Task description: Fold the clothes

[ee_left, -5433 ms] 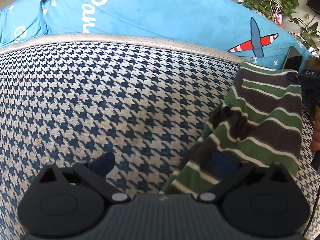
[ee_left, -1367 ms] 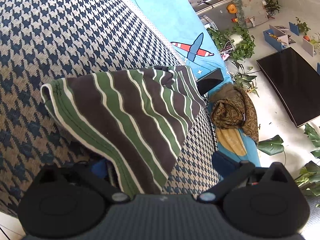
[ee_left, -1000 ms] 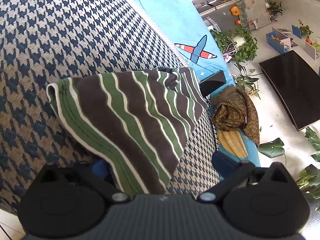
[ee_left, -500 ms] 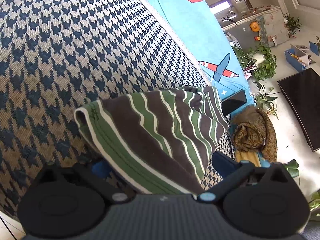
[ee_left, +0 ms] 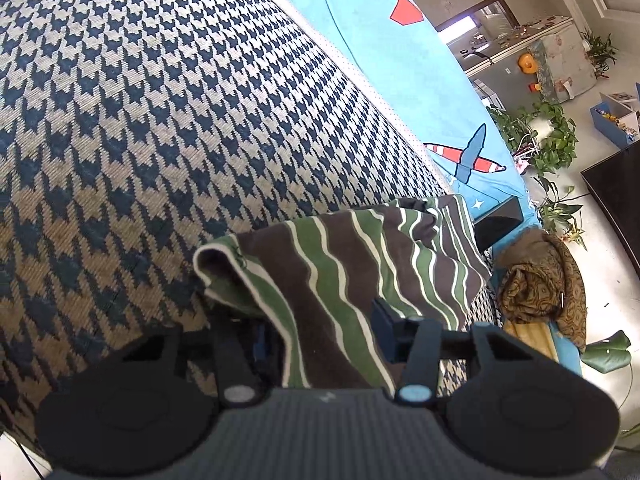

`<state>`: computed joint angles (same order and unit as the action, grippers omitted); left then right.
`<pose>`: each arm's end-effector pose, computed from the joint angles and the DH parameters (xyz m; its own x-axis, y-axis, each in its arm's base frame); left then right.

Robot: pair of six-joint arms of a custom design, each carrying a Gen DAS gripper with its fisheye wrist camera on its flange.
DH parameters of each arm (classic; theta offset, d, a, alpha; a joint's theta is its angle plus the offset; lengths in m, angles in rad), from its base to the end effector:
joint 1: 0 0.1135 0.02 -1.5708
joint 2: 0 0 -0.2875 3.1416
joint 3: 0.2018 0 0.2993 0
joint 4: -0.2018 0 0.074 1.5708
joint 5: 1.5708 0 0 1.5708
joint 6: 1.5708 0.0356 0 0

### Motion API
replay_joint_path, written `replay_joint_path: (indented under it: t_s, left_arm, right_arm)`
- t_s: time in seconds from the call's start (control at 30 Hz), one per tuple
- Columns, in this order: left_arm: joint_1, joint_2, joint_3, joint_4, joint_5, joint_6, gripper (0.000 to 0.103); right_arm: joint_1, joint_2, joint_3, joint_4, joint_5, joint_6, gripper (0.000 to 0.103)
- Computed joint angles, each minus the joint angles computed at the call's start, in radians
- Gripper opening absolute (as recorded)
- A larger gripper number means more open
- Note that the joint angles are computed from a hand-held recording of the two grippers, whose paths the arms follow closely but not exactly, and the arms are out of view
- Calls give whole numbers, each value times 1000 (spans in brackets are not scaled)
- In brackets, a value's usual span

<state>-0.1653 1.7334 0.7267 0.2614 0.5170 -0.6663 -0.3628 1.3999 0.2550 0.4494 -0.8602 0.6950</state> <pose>0.3435 -0.0751 0.1103 -0.8357 -0.4053 -0.3705 -0.0194 0.6960 -0.7177 0.2167 -0.0534 0.0923 -0.6603 0.6974 -0.2786 0.1436 0.4814 0.8647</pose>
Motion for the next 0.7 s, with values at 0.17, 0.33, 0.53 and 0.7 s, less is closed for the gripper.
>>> replay_joint_path:
  t_s: [0.17, 0.33, 0.53, 0.7]
  left_arm:
    - [-21, -11, -8, -2, -43, 36, 43]
    - [-41, -21, 6, -55, -118, 70, 16]
    - [-81, -58, 5, -79, -250, 145, 5]
    - [-87, -102, 4, -91, -327, 203, 5]
  right_arm:
    - [44, 29, 14, -25, 47, -8, 33]
    - [75, 36, 18, -31, 111, -21, 29]
    - [123, 4, 21, -54, 162, -59, 9]
    - [175, -16, 13, -12, 170, -38, 8]
